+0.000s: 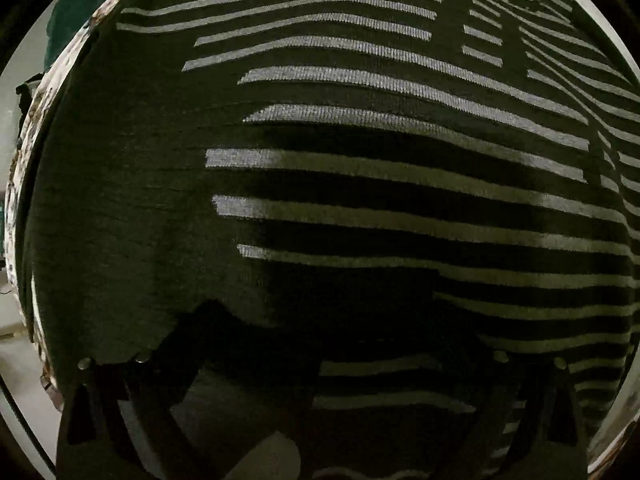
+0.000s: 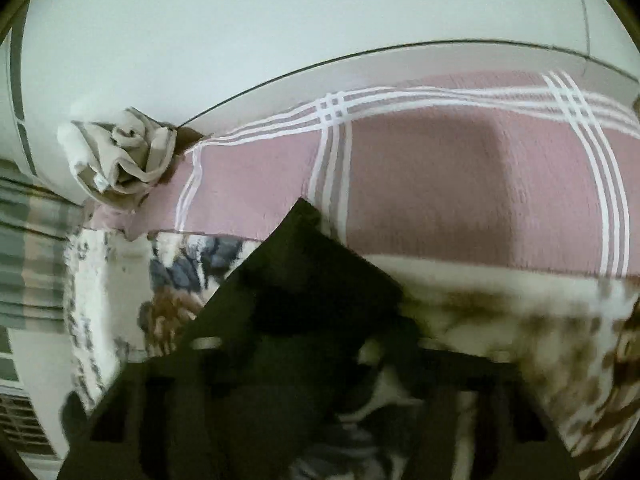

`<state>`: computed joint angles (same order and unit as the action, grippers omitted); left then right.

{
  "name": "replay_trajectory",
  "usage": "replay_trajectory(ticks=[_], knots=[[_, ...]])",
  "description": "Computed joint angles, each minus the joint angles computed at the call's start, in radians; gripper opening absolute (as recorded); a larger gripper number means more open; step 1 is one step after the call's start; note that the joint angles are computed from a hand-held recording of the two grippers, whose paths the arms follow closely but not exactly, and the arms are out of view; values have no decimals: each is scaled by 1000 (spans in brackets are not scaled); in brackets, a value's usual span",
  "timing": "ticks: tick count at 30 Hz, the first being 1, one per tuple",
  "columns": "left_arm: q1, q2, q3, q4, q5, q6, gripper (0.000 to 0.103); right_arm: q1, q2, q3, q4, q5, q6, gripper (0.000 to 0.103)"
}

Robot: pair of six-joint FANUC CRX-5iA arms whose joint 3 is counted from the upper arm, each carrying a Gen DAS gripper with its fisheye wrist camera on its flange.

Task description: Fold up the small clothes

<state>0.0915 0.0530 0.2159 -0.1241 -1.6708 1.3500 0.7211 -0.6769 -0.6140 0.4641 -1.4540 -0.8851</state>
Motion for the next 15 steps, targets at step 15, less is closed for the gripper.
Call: replay_trajectory(ticks=[15], knots=[[69,33,217,60,87,2,103,55,467,630,143,-184,479,11]])
